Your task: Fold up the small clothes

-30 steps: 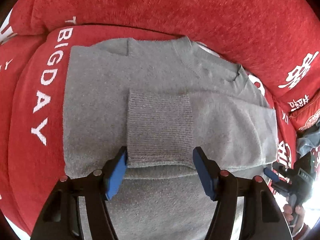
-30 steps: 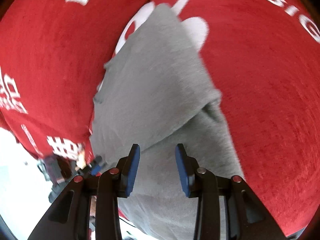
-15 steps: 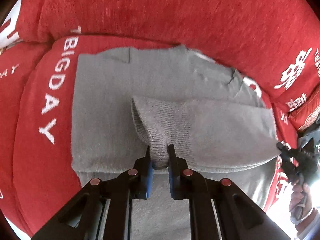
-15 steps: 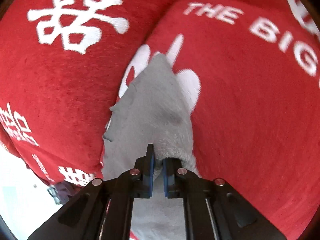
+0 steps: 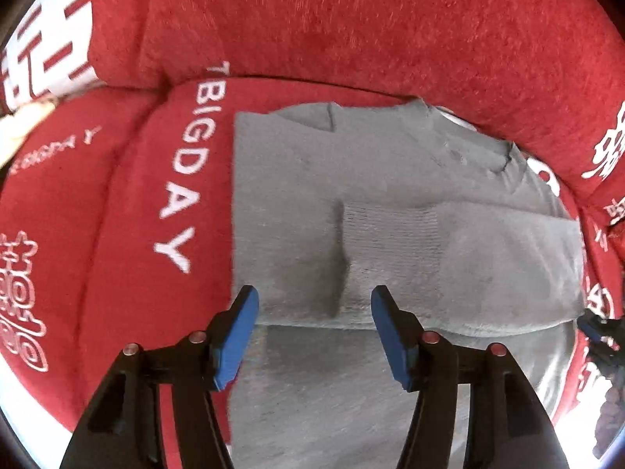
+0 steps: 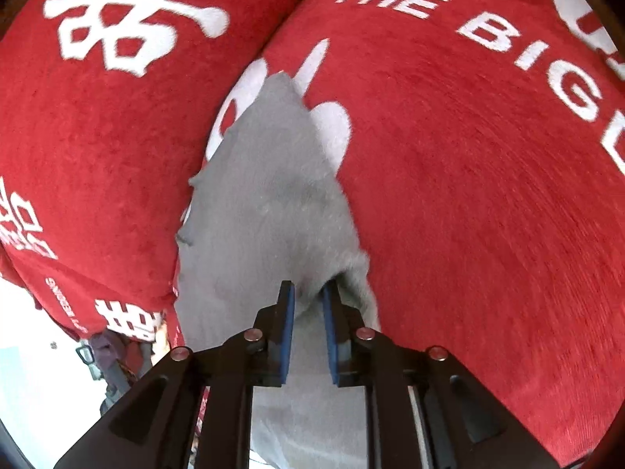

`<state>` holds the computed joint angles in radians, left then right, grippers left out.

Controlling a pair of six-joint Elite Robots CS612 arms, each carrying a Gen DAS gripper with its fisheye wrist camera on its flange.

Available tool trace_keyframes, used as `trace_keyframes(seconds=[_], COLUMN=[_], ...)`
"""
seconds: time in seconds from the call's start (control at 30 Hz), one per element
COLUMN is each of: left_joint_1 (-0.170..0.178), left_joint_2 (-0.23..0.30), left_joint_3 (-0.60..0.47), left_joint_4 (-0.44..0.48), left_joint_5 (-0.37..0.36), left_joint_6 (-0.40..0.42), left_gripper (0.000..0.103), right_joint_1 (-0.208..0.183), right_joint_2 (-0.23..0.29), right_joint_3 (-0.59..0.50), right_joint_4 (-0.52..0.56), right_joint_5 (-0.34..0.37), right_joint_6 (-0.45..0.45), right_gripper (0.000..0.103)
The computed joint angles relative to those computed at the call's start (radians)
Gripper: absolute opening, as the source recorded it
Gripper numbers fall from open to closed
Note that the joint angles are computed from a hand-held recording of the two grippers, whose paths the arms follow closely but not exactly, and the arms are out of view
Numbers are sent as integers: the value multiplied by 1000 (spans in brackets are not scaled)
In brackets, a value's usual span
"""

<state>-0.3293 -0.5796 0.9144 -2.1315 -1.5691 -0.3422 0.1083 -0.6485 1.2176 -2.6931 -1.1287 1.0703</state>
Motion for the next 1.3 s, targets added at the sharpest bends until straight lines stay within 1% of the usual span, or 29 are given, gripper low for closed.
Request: trace_keyframes(seconds=[0.13,0.17,0.23,0.33,0.37,0.43,0.47,0.5,0.53,0.6,0.7,0.77,0.83,0.9,0.97,1.03,1.07,1.17,1.27,1.3], left_joint_1=[-10,-14,-27,-36,-36,-37,-38,-39,-38,-33,-33,-33,-35,-38,-41,-44,-46,-53,-52,-53], left_joint_2=[0,1,10,24,27,27,26,24,22,17,12,10,6,1,-6,-10,-11,-15,-17,-17], left_joint_3=[-4,-6,-17,-35,-36,-30,-27,-25,-24,-21,-21,-23,-20,-13,-5,-1,1,8,6,5], left_joint_4=[26,31,39,75,76,61,63,69,76,93,123,142,139,127,116,115,114,113,129,136], left_joint_5=[14,23,59,108,114,129,147,161,160,149,159,150,147,149,142,137,143,165,144,141], left_joint_6=[26,29,29,29,32,41,46,53,57,53,45,34,26,26,28,34,37,49,52,50], left_gripper=[61,61,61,61,61,67,76,78,78,78,78,78,79,79,79,91,103,103,103,103], right_joint_1=[18,25,36,50,55,61,63,64,62,55,52,54,57,57,57,57,57,58,60,61], right_joint_2=[-5,1,20,51,67,91,98,105,103,84,67,59,53,46,38,34,33,32,32,32], right_joint_3=[-48,-76,-127,-202,-235,-275,-288,-297,-286,-227,-195,-194,-194,-185,-176,-173,-173,-177,-183,-187], right_joint_4=[103,139,195,283,321,367,397,435,430,340,317,352,371,367,364,366,368,371,375,380], right_joint_5=[-20,-24,-37,-72,-88,-115,-126,-140,-133,-105,-88,-94,-106,-104,-107,-105,-106,-101,-105,-108], right_joint_6=[-141,-192,-256,-330,-349,-370,-381,-380,-365,-297,-271,-295,-310,-309,-306,-307,-306,-306,-315,-320], right_gripper=[17,17,17,17,17,17,17,17,16,16,17,22,35,42,42,43,43,46,52,55])
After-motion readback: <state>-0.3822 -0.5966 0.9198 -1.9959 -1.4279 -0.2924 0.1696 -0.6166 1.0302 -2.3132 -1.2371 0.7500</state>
